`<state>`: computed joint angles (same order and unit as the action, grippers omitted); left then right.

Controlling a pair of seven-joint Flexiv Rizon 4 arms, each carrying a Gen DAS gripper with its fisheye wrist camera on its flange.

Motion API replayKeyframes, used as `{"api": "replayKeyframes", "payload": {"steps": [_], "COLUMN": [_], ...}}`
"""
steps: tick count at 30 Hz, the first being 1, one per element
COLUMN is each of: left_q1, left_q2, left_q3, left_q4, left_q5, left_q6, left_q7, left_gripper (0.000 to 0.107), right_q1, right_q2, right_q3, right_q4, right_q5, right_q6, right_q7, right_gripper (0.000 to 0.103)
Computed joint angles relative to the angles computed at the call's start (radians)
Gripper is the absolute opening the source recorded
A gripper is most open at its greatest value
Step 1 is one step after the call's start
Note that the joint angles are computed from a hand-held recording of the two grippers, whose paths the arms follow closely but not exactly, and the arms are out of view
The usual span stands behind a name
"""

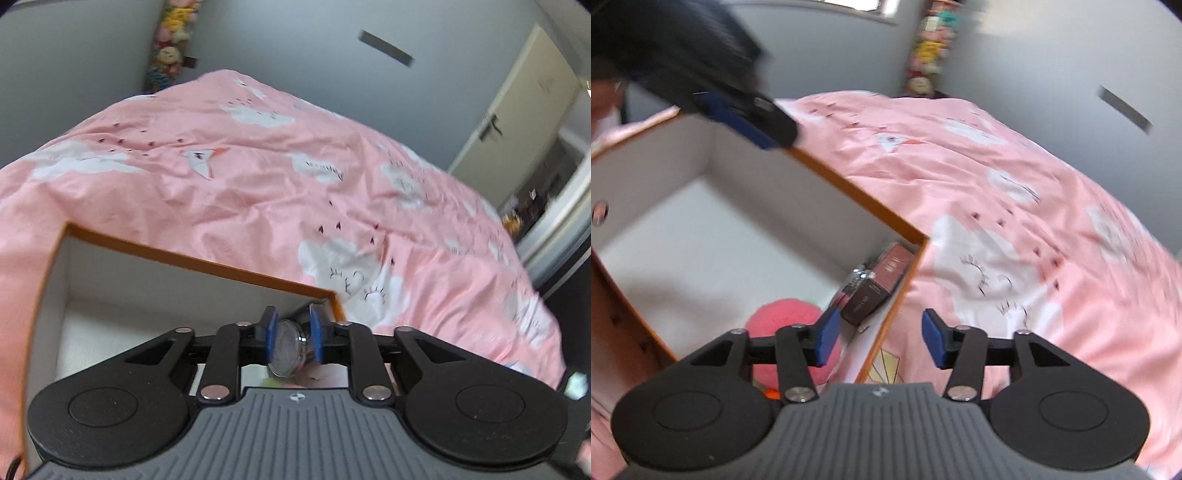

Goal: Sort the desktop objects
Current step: 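Open the right tool releasing the card box while the left tool releases the rings, then withdraw both tools from the orange box toward the remaining items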

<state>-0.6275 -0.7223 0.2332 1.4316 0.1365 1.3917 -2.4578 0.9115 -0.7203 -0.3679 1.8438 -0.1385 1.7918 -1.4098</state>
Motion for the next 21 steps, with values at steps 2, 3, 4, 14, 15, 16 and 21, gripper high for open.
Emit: {"api": "replayKeyframes", "payload": {"steps": [2, 3, 4, 14, 15, 16, 21], "left_q1": [-0.043, -0.054, -0.056, -0.152, -0.149, -0.141, -0.113], "left_q2": [0.032, 0.050, 0.068, 0.151, 0.150, 0.149, 0.135], "left_q3": [0.044, 0.051, 0.044, 0.054, 0.038, 0.019, -0.048], "left_q4": [0.013, 0.019, 0.026, -0.052, -0.066, -0.077, -0.135], "left_q5": [0.011, 0.016, 0.016, 0.215, 0.226, 0.236, 0.296], "left_q6": [-0.023, -0.034, -0.042, -0.164, -0.194, -0.213, -0.276], "left_q7": [-0.052, -0.076, -0.096, -0.161, -0.152, -0.142, -0.131], "left_gripper": [0.024, 0.028, 0.033, 0.071, 0.071, 0.071, 0.071], "right_q1": [0.044, 0.060, 0.079, 0.247, 0.249, 0.248, 0.199], "right_q2": [0.012, 0.016, 0.019, 0.028, 0.030, 0.033, 0.047], "right_q3": [-0.038, -0.050, -0.067, -0.267, -0.274, -0.276, -0.241], "right_q4": [0.035, 0.050, 0.067, 0.203, 0.211, 0.220, 0.222], "right_q5": [0.064, 0.092, 0.122, 0.313, 0.313, 0.311, 0.259], "right_q6": [0.022, 0.034, 0.046, 0.040, 0.035, 0.033, -0.013], "right_q7": [0.048, 0.067, 0.085, 0.233, 0.247, 0.260, 0.306], "right_gripper": [0.056, 0.056, 0.057, 0.065, 0.066, 0.069, 0.080]}}
